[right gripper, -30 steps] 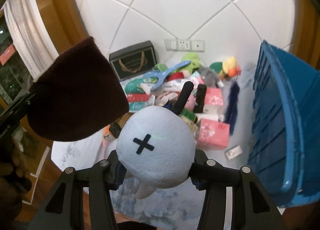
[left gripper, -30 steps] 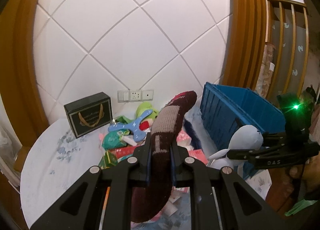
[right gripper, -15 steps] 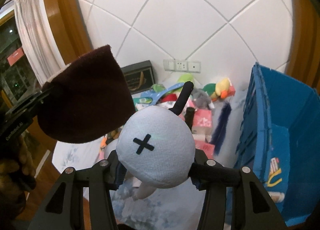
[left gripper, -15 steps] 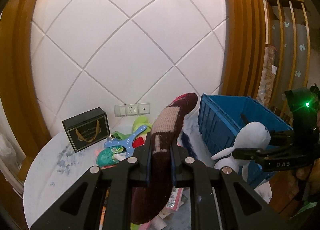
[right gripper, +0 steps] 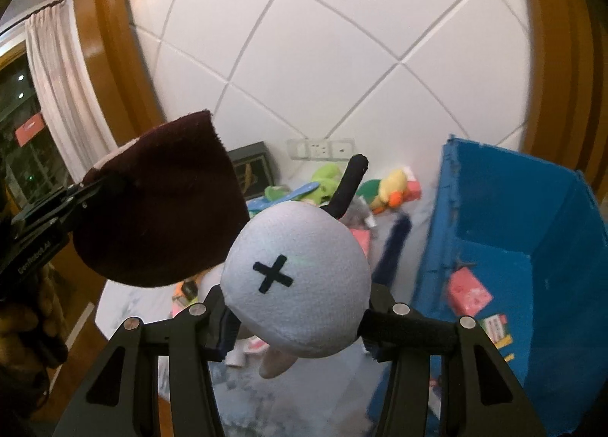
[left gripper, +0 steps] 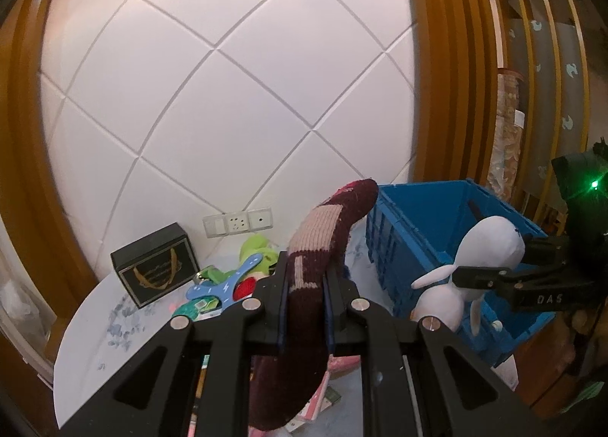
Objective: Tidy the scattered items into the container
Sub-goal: 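Lift the sock and white plush toy and carry them over the blue crate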
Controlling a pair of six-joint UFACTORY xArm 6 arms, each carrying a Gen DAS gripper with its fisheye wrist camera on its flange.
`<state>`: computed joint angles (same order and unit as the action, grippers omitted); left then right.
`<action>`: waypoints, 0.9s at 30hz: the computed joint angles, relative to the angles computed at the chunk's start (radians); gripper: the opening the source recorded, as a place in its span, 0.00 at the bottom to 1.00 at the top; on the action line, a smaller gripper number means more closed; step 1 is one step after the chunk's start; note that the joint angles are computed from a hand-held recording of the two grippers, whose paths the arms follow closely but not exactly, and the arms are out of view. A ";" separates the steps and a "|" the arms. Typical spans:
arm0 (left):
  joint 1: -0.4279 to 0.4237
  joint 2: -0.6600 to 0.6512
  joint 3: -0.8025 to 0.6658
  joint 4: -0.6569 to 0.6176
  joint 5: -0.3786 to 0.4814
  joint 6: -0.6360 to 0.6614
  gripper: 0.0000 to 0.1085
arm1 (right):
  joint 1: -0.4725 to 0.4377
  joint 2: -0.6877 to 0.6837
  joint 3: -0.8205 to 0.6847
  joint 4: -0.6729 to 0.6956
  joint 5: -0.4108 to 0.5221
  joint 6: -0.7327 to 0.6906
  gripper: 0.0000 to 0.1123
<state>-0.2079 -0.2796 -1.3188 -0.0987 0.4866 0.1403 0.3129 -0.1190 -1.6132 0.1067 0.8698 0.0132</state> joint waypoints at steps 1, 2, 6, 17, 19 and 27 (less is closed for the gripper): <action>-0.012 0.011 -0.014 0.019 0.001 -0.015 0.13 | -0.019 -0.009 0.005 0.010 -0.001 -0.008 0.45; -0.023 0.021 -0.026 0.035 0.002 -0.028 0.13 | -0.031 -0.014 0.009 0.018 -0.002 -0.015 0.45; -0.065 0.064 -0.078 0.080 0.006 -0.072 0.13 | -0.100 -0.050 0.036 0.044 -0.009 -0.029 0.45; -0.198 0.248 -0.307 0.055 0.056 -0.021 0.13 | -0.262 -0.133 0.119 0.066 -0.011 -0.037 0.45; -0.218 0.282 -0.353 0.037 0.068 -0.004 0.13 | -0.286 -0.150 0.137 0.060 -0.015 -0.029 0.45; -0.296 0.468 -0.624 -0.005 0.151 0.064 0.13 | -0.380 -0.178 0.179 0.057 -0.016 -0.017 0.45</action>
